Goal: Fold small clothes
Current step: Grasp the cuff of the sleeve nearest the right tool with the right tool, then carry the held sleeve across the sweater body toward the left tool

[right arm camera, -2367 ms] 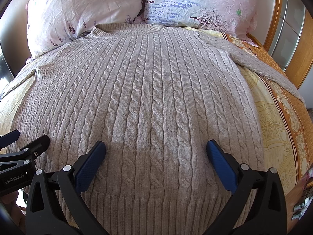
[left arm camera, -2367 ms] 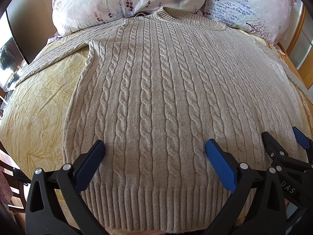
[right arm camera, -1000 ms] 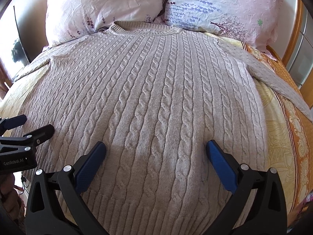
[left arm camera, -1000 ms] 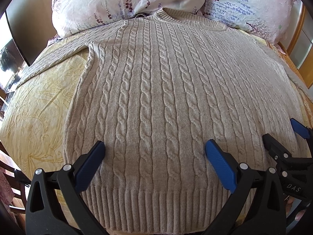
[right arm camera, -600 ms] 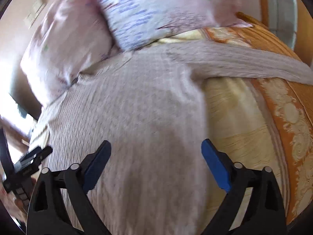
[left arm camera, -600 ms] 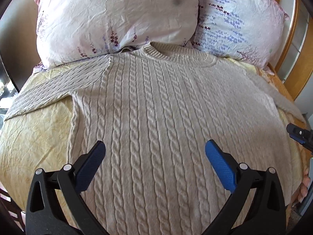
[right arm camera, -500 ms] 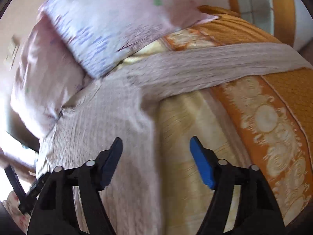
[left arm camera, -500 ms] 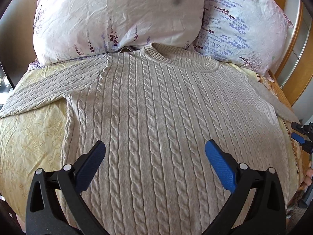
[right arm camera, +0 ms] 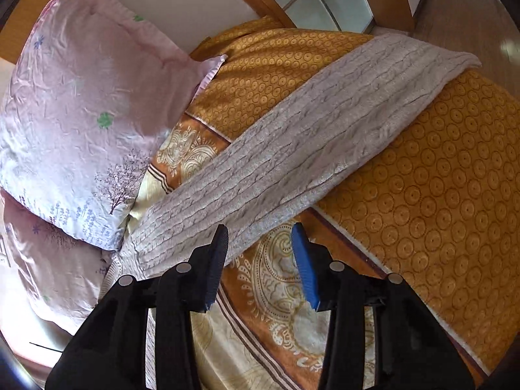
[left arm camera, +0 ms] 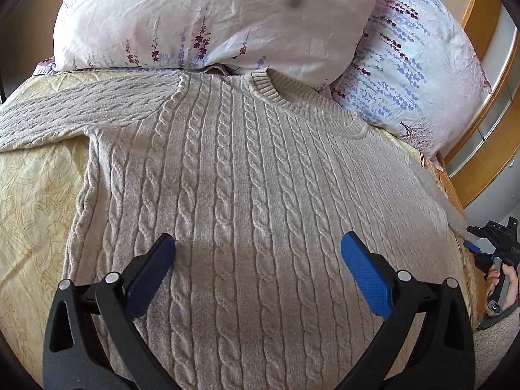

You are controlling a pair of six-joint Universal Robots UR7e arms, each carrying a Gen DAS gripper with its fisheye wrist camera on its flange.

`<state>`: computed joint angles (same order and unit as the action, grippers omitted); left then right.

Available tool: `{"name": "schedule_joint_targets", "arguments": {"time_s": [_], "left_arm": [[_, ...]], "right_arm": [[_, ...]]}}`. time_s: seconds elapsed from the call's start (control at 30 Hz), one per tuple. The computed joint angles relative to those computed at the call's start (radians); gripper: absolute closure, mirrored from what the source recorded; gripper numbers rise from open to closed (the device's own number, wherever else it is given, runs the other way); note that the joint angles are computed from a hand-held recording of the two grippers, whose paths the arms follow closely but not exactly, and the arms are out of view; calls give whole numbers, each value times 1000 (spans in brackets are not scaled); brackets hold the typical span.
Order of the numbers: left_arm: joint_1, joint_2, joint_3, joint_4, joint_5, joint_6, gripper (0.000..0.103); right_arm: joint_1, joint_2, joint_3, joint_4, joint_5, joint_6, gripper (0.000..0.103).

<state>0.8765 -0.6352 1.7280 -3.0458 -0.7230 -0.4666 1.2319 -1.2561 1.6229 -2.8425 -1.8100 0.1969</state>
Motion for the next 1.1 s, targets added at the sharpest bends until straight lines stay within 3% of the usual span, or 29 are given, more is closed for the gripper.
{"name": "schedule_joint_targets", "arguments": {"time_s": [0.13, 0.23, 0.37, 0.53, 0.67, 0.77, 0.93, 1.1], "left_arm": [[0, 10, -15, 21, 8, 11, 2], [3, 12, -18, 17, 4, 17, 2], [9, 9, -10, -12, -11, 26, 2], [10, 8, -5, -16, -11, 28, 2], [12, 8, -4, -24, -16, 31, 2], [15, 6, 4, -55, -34, 37, 2], [25, 2, 20, -121, -72, 46, 2], [27, 0, 25, -143, -85, 47, 2]], "right_arm": [[1, 13, -11, -31, -23, 24, 66], [-6, 20, -12, -80, -41, 52, 76], [-17, 29, -13, -130, -42, 52, 83], [-7, 50, -27, -164, -72, -12, 91], [8, 46, -8, -259, -32, -98, 93], [26, 40, -7, -287, 27, -146, 93], [58, 49, -21, -265, 205, -204, 93], [104, 105, -57, -149, 379, -263, 93]]}}
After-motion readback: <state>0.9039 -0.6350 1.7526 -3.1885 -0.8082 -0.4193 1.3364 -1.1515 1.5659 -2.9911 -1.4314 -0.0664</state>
